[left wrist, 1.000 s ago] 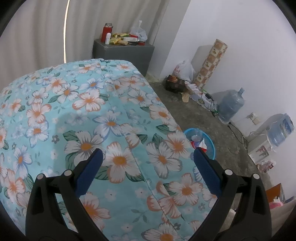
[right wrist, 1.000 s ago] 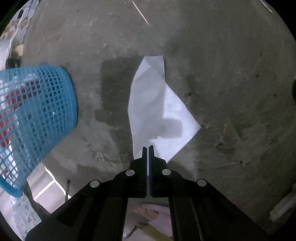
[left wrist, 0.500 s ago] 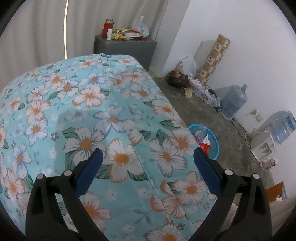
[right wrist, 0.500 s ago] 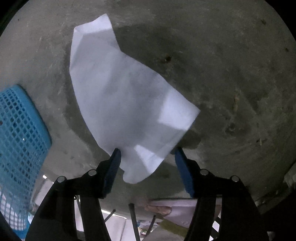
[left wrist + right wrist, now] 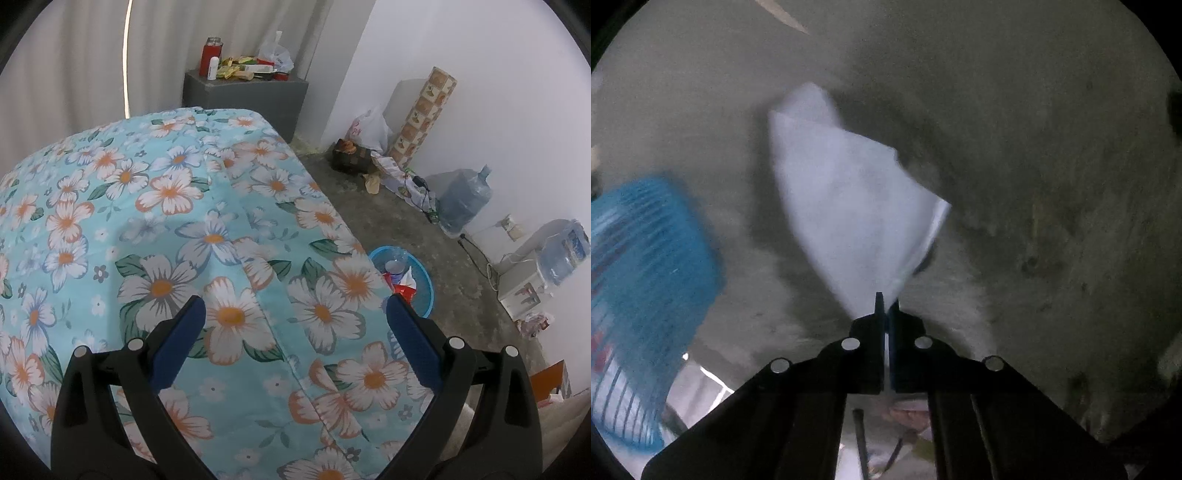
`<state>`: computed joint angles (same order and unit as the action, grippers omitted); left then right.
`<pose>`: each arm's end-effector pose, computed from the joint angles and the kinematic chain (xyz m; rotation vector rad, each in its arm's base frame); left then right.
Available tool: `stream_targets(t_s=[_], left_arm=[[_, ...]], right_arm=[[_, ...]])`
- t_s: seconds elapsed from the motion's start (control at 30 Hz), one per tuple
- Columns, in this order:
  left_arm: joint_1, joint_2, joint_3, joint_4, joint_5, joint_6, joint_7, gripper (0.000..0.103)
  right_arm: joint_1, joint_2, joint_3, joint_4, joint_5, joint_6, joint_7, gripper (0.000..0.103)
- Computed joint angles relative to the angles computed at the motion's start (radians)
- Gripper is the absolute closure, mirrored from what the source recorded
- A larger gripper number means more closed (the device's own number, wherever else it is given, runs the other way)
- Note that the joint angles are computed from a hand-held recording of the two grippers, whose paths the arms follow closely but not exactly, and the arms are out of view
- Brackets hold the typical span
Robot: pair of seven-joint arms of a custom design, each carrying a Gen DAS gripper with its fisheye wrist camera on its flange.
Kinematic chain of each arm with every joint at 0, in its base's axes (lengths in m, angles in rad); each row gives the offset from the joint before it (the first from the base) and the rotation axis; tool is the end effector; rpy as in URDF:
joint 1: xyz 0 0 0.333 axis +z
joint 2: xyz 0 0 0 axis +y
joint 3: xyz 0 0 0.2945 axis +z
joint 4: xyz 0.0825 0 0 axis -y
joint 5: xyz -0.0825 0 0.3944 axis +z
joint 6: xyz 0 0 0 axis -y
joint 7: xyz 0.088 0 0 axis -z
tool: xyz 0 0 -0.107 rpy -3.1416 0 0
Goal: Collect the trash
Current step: 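Carry the white paper over the blue wastebasket and open the right tool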
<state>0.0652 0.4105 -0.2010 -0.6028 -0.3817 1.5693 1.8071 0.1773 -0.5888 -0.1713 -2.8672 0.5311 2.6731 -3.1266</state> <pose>0.6033 -0.0738 0.8170 -1.5117 2.3977 -1.0499 0.3786 -0.0047 0.3578 0.5861 2.6701 0.5975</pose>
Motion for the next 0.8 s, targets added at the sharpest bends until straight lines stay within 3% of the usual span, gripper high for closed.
stream_targets(t_s=[0.1,0.17,0.23,0.4,0.53,0.63,0.67,0.73,0.8], left_arm=[[0.009,-0.021,-0.001,-0.036,-0.015,0.014,0.007,0.009],[0.010,-0.026,0.002,-0.041,-0.019,0.015,0.005,0.009],[0.015,-0.036,0.002,-0.057,-0.032,0.020,0.006,0.009],[0.034,-0.097,0.010,-0.148,-0.080,0.055,0.026,0.009],[0.048,-0.135,0.024,-0.195,-0.115,0.079,0.042,0.009],[0.054,-0.159,0.036,-0.223,-0.129,0.100,0.053,0.009],[0.057,-0.161,0.039,-0.225,-0.134,0.103,0.055,0.009],[0.061,-0.167,0.044,-0.229,-0.141,0.104,0.053,0.009],[0.068,-0.171,0.048,-0.234,-0.153,0.105,0.055,0.009]], right_arm=[[-0.143,-0.115,0.128,0.064,-0.251,-0.103,0.053,0.102],[-0.204,-0.162,0.180,0.184,-0.423,-0.218,0.047,0.102],[-0.229,-0.164,0.202,0.315,-0.567,-0.310,-0.002,0.102],[-0.213,-0.017,0.190,0.604,-0.755,-0.344,-0.190,0.102],[-0.168,0.187,0.122,0.765,-0.716,-0.319,-0.331,0.102],[-0.163,0.287,0.104,0.808,-0.691,-0.401,-0.423,0.099],[-0.153,0.343,0.077,0.842,-0.629,-0.454,-0.494,0.095],[-0.164,0.447,0.080,0.941,-0.603,-0.605,-0.500,0.084],[-0.179,0.436,0.085,0.920,-0.609,-0.632,-0.463,0.073]])
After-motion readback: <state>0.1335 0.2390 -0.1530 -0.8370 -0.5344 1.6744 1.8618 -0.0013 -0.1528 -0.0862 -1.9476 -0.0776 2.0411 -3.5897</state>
